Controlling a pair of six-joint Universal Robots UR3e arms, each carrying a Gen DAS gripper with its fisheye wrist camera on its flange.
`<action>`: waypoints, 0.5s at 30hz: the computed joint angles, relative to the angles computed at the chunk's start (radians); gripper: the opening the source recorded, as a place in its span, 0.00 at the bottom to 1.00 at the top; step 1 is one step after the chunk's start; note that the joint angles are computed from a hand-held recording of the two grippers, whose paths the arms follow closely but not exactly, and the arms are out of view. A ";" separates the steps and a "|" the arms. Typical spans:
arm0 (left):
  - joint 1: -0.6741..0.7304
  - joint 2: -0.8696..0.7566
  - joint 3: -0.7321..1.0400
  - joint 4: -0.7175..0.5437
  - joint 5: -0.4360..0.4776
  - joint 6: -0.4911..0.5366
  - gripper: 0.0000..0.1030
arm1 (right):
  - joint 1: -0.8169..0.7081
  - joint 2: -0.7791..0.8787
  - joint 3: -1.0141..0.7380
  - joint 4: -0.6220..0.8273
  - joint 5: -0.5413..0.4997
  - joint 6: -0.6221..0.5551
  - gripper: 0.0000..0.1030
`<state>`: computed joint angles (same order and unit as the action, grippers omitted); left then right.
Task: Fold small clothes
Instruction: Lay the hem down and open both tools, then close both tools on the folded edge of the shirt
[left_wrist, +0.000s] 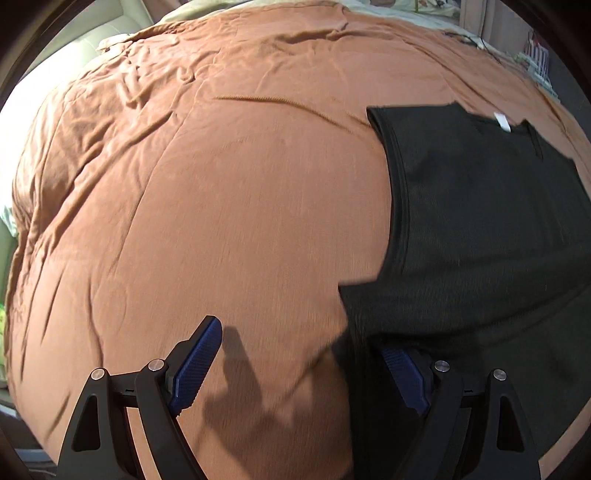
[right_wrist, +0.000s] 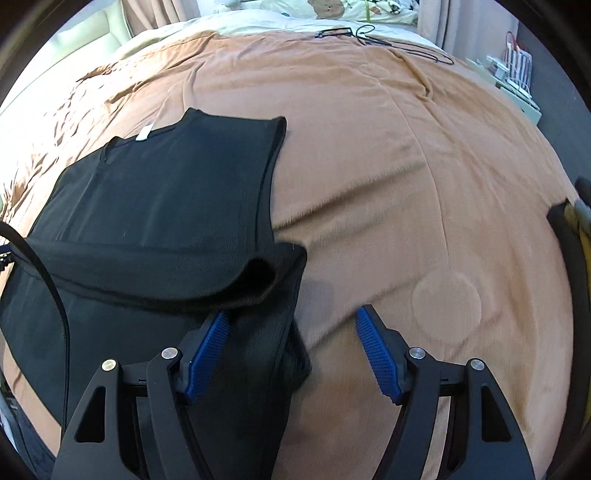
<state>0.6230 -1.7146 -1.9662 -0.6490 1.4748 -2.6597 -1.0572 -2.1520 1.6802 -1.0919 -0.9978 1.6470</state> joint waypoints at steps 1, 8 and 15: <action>0.002 -0.016 0.018 0.002 -0.018 -0.011 0.84 | 0.030 0.012 0.011 -0.043 0.002 0.038 0.67; 0.006 -0.110 0.117 0.011 -0.122 -0.042 0.74 | 0.190 0.133 0.024 -0.205 0.043 0.210 0.51; 0.040 -0.119 0.125 -0.043 -0.202 -0.059 0.58 | 0.210 0.243 -0.021 -0.179 0.079 0.217 0.43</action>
